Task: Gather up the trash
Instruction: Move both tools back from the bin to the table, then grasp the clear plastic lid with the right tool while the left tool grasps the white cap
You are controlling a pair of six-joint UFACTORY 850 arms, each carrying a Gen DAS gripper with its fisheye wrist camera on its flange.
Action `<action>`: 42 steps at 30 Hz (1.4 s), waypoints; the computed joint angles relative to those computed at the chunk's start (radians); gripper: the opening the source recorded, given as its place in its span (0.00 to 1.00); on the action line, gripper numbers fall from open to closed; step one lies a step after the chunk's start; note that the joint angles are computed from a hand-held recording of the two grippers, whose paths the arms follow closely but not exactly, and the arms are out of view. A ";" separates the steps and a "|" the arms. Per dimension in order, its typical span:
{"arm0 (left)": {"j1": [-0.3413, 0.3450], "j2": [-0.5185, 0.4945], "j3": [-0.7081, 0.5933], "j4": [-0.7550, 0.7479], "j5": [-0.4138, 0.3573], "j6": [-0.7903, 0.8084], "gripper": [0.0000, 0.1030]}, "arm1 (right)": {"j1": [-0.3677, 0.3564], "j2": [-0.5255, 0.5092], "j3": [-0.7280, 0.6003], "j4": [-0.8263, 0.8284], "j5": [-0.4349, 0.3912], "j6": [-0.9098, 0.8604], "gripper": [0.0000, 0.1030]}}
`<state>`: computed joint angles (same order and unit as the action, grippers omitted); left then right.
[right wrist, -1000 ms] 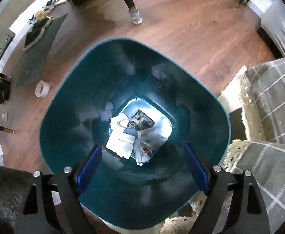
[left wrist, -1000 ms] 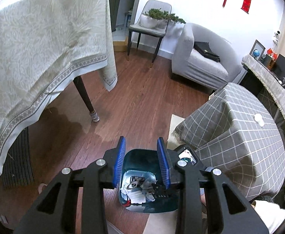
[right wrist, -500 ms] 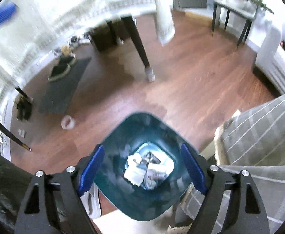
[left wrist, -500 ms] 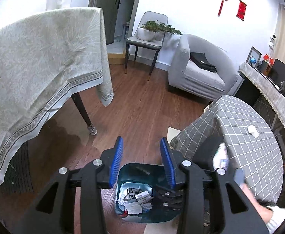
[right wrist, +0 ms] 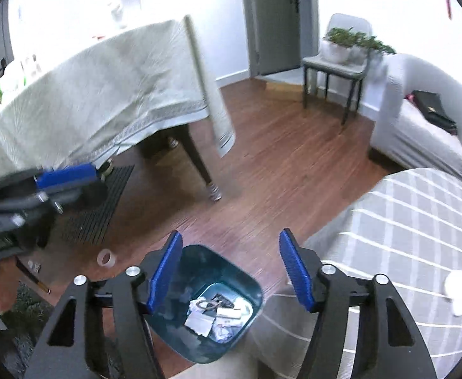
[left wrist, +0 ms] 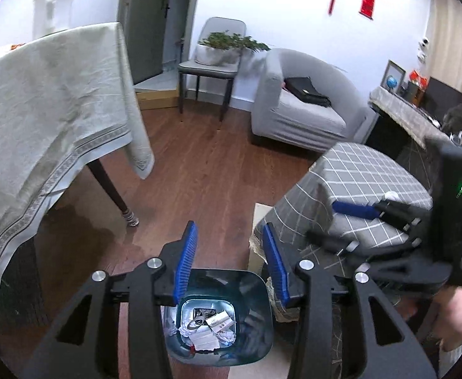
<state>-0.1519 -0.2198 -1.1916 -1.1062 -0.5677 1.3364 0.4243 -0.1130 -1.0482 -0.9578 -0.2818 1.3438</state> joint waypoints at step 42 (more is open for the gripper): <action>-0.348 -0.077 0.001 -0.114 0.047 0.030 0.55 | -0.259 0.301 0.340 0.114 -0.123 -0.054 0.57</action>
<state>-0.4999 -0.2968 -1.1902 -1.2198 -0.5211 1.3659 0.1654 0.1883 -0.7080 -0.8438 -0.4049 1.2901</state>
